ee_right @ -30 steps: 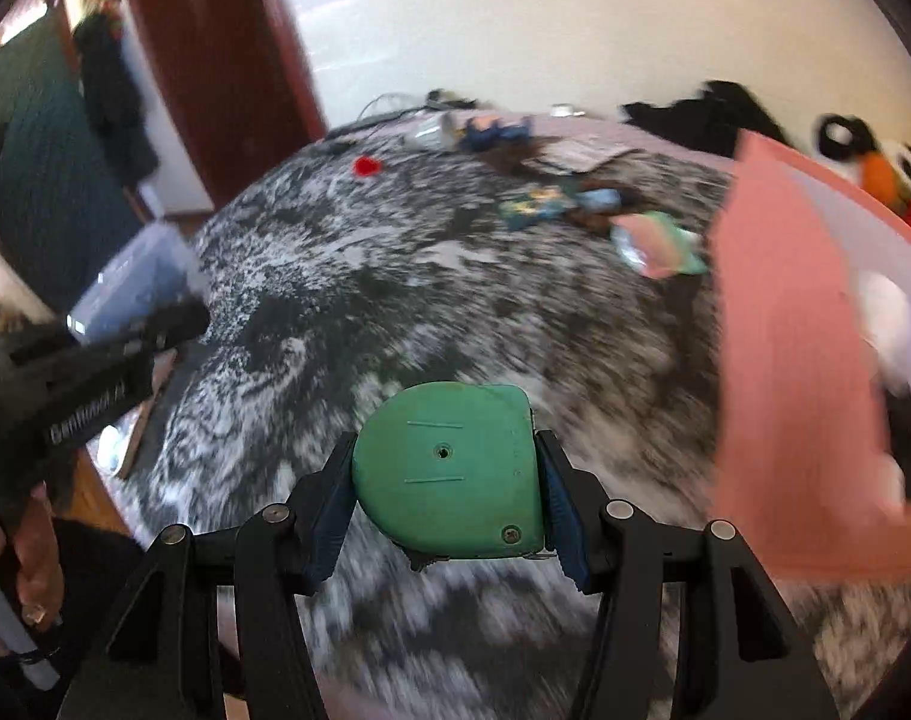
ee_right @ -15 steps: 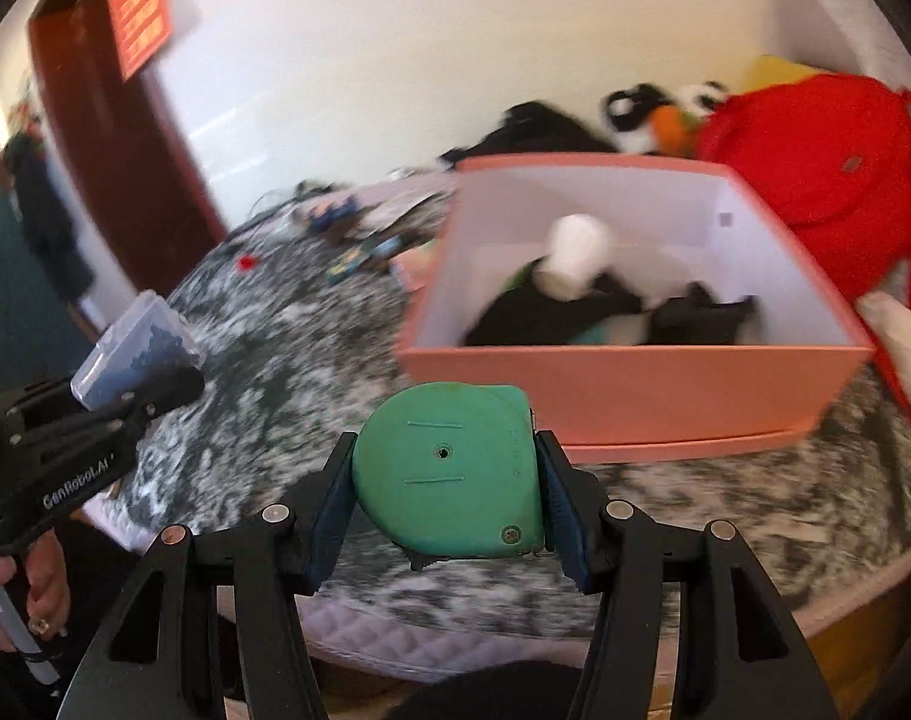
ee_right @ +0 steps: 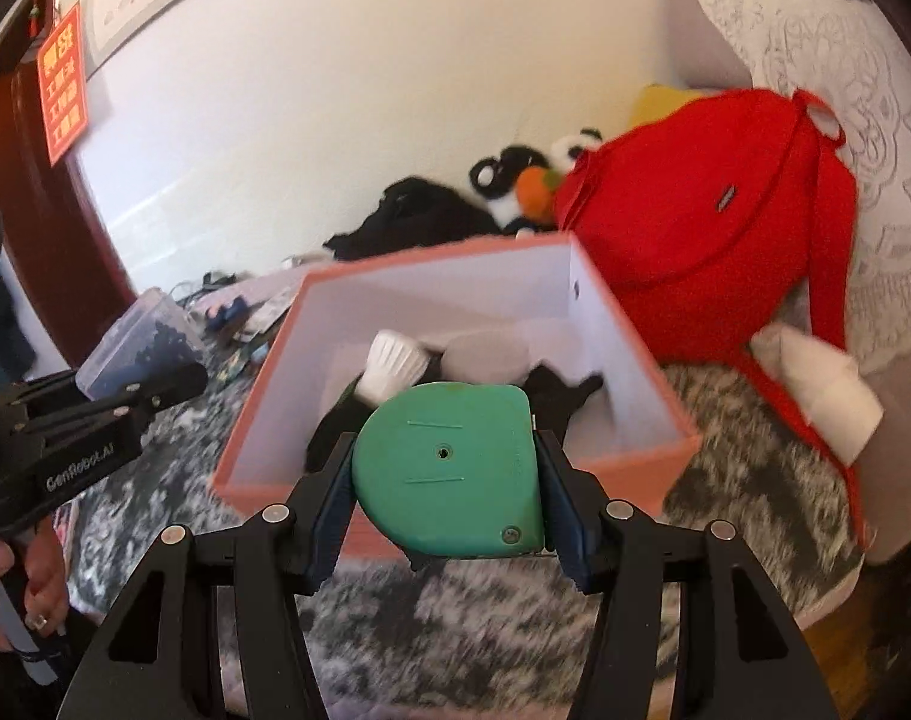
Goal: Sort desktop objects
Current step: 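Carry the pencil box and tape measure over the pink box with both tools, then open both tools to drop the pencil box and tape measure into the pink box, then move both tools back over the remaining items on the bed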
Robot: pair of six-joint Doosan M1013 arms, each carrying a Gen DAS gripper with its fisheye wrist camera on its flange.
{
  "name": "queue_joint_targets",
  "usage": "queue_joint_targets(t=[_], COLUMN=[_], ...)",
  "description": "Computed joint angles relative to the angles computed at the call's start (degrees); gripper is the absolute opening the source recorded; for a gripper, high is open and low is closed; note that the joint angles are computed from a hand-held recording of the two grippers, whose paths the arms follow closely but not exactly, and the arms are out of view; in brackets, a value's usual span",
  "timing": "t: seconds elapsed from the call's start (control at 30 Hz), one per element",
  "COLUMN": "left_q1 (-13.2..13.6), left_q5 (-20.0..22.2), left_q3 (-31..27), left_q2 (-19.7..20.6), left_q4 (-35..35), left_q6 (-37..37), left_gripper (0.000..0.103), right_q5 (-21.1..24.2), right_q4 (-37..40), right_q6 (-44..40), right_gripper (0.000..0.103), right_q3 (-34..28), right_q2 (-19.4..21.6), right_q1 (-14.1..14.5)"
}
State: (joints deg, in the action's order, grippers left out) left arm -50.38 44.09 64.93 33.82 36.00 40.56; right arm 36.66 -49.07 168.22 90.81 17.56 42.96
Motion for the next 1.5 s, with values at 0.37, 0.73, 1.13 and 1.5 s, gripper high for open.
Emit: queue_joint_targets(t=[0.37,0.73,1.13,1.5], left_q1=[2.4,4.0,3.7,2.6], left_q5=[2.3,7.7,2.6,-2.2], left_q3=[-16.4,-25.9,-16.0,4.2], left_q2=[10.0,17.5,9.1,-6.7], left_q4=[0.3,-2.9,7.1,21.7], left_q6=[5.3,13.4,0.3,-17.4], left_gripper=[0.024,0.078,0.098,0.102], right_q5=[-0.7,0.2,2.0,3.9], right_q4=[0.8,3.7,-9.4,-20.3], right_q6=[-11.5,-15.1,0.7,9.0], right_gripper=[0.060,0.081,0.101,0.103], right_q3=[-10.4,-16.1,-13.4,-14.2], right_q2=[6.6,13.1,8.7,4.9], right_q1=[-5.6,-8.7,-6.5,2.2])
